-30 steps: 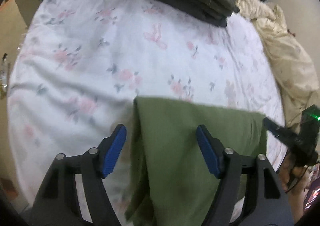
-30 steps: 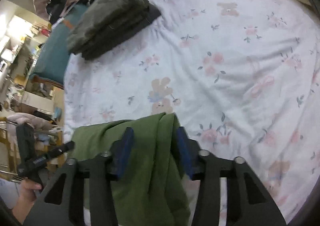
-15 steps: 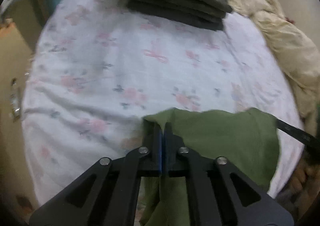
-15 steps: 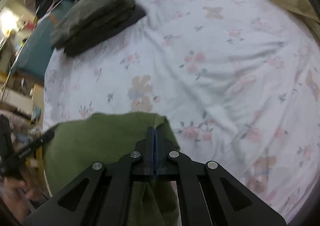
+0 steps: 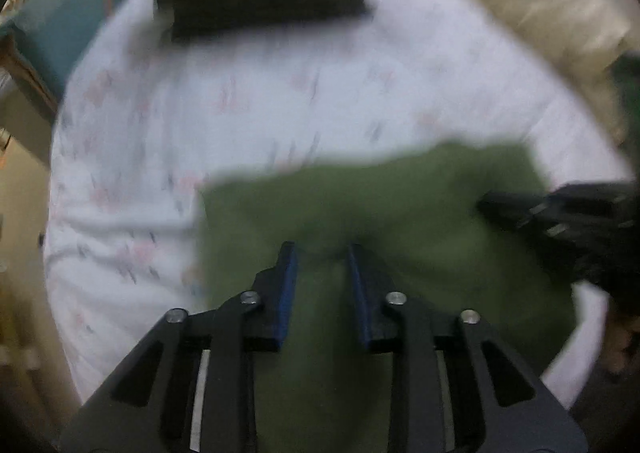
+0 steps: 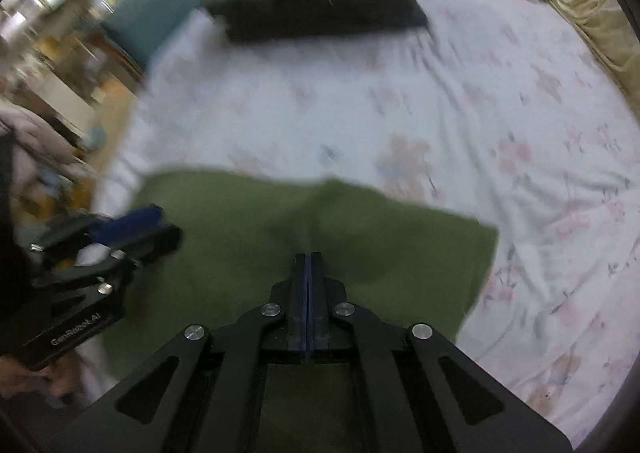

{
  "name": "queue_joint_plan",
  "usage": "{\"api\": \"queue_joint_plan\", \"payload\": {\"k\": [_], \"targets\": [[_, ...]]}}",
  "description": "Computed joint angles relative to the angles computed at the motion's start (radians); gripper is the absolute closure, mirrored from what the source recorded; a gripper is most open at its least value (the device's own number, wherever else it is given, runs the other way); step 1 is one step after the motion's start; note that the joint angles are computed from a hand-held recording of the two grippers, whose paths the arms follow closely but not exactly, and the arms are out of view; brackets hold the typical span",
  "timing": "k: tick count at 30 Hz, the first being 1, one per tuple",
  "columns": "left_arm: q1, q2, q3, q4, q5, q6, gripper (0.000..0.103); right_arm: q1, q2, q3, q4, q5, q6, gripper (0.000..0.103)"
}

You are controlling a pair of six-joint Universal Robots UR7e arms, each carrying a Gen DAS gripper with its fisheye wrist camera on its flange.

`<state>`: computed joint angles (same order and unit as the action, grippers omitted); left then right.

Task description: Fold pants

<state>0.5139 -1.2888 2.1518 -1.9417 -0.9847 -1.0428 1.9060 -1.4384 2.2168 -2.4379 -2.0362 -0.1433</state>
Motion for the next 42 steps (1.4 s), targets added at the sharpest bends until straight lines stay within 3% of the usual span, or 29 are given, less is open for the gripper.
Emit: {"api": "queue_joint_plan", "payload": {"k": [1,3,6,8,9,10,12,14,15,19,23,24,25,26,27,28,29,31,33,36,39,42], "targets": [[0.027,0.019,0.004,-0.014,-0.035,0.011,0.084,-0.019,0.014,0.001,0.014,-0.012,0.029,0.103],[0.014,0.037,-0.002,0.001,-0.005,0.068,0.085,-0.047,0.036,0.004,0.051,-0.016,0.063,0.103],[0.005,-0.002,0.0,0.013,-0.005,0.002,0.081,-0.006,0.032,0.031,-0.018,-0.072,-0.012,0.103],[-0.008,-0.054,0.011,0.032,0.002,-0.054,0.07,-0.017,-0.026,0.025,0.02,-0.003,0.012,0.103],[-0.023,-0.102,0.019,0.055,0.009,-0.104,0.052,-0.022,-0.053,0.017,0.044,0.034,0.024,0.103],[-0.035,-0.137,0.03,0.061,0.015,-0.132,0.031,-0.031,-0.092,0.011,0.059,0.072,0.028,0.095],[-0.069,-0.233,0.068,0.075,0.044,-0.203,0.012,-0.05,-0.161,0.011,0.045,0.119,0.037,0.078],[-0.076,-0.294,0.097,0.079,0.041,-0.254,0.011,-0.093,-0.224,0.021,0.034,0.169,0.08,0.012],[-0.065,-0.316,0.113,0.061,0.02,-0.267,0.011,-0.124,-0.256,0.037,0.018,0.186,0.119,0.005],[0.029,-0.336,0.214,-0.153,-0.163,-0.237,0.011,-0.272,-0.314,0.083,0.059,0.262,0.214,0.005],[0.031,-0.291,0.245,-0.256,-0.193,-0.173,0.013,-0.324,-0.259,0.089,0.154,0.31,0.212,0.008],[0.035,-0.277,0.25,-0.313,-0.218,-0.122,0.037,-0.333,-0.236,0.087,0.205,0.342,0.195,0.012],[0.041,-0.267,0.24,-0.328,-0.25,-0.092,0.063,-0.324,-0.218,0.086,0.228,0.341,0.177,0.022],[0.032,-0.251,0.22,-0.302,-0.251,-0.08,0.07,-0.293,-0.208,0.094,0.213,0.302,0.162,0.04],[0.013,-0.249,0.211,-0.282,-0.241,-0.062,0.086,-0.262,-0.208,0.108,0.177,0.282,0.137,0.053],[-0.002,-0.255,0.202,-0.261,-0.232,-0.056,0.09,-0.233,-0.213,0.113,0.16,0.287,0.121,0.075],[-0.024,-0.262,0.182,-0.225,-0.212,-0.073,0.091,-0.202,-0.218,0.112,0.144,0.279,0.118,0.08],[-0.046,-0.286,0.166,-0.239,-0.197,-0.088,0.092,-0.153,-0.235,0.1,0.133,0.28,0.103,0.082],[-0.091,-0.307,0.112,-0.187,-0.131,-0.059,0.092,-0.127,-0.258,0.078,0.121,0.307,0.102,0.082],[-0.103,-0.302,0.02,-0.157,-0.048,-0.011,0.092,-0.096,-0.243,0.002,0.094,0.368,0.104,0.082],[-0.048,-0.245,-0.115,-0.154,0.045,0.105,0.092,-0.053,-0.152,-0.111,0.055,0.38,0.093,0.083],[0.05,-0.141,-0.271,-0.21,0.119,0.274,0.091,-0.01,0.021,-0.301,0.017,0.364,0.057,0.082]]}}
